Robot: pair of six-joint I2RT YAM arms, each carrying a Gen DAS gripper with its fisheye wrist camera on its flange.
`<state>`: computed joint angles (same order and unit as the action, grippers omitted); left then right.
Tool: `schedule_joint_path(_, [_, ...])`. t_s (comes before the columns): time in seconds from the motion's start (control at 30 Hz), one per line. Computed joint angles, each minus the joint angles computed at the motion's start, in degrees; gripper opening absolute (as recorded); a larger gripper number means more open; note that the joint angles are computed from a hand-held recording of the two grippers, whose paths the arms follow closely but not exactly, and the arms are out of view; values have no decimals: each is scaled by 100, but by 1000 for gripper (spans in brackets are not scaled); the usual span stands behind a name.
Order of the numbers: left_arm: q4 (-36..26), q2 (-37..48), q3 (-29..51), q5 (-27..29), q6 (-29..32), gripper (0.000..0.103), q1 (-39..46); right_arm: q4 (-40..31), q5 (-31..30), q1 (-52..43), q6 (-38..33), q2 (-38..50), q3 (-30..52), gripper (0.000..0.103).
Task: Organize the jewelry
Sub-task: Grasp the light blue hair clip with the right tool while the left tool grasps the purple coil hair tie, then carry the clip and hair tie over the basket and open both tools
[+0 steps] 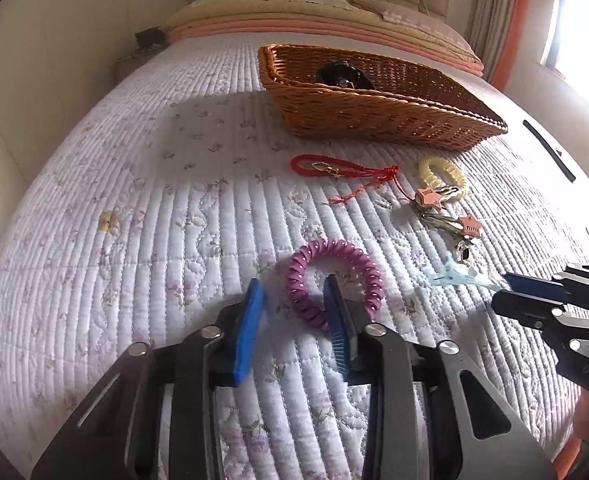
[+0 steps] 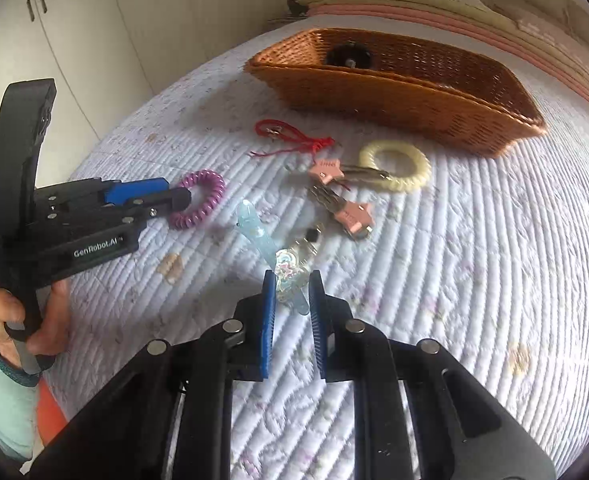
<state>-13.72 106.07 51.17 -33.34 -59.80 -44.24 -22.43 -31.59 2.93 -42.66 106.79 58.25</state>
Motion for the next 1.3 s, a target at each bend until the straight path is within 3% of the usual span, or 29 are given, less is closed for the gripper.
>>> schedule_joint_path(0.07, [-247, 138, 186, -173, -34, 11, -103, 30, -30, -307, 4, -62, -79, 15])
schedule_joint_path(0.27, [-543, 299, 379, -410, -160, 9, -217, 248, -15, -1043, 193, 39, -11, 15])
schedule_joint_path(0.53, [299, -95, -270, -219, -113, 11, -155, 826, 66, -1117, 322, -21, -418, 15])
schedule_joint_path(0.7, [572, -202, -476, -178, -153, 12, -176, 801, -64, -1175, 221, -121, -580, 16])
schedule_joint_path(0.8, [612, -226, -534, -204, -153, 17, -221, 502, -282, -1286, 66, -31, -435, 25])
schedule_joint_path(0.87, [620, -216, -520, -213, -125, 23, -251, 274, -442, -1379, -52, 18, -341, 44])
schedule_joint_path(0.9, [585, -206, -503, -237, -136, 24, -279, 292, -470, -1415, -70, -9, -367, 48])
schedule_joint_path(1.0, [396, -137, -377, -322, -188, 31, -329, 490, -428, -1473, -133, -87, -502, 49])
schedule_joint_path(1.3, [397, -95, -324, -284, -143, 32, -281, 818, -455, -1485, -351, 67, -612, 48])
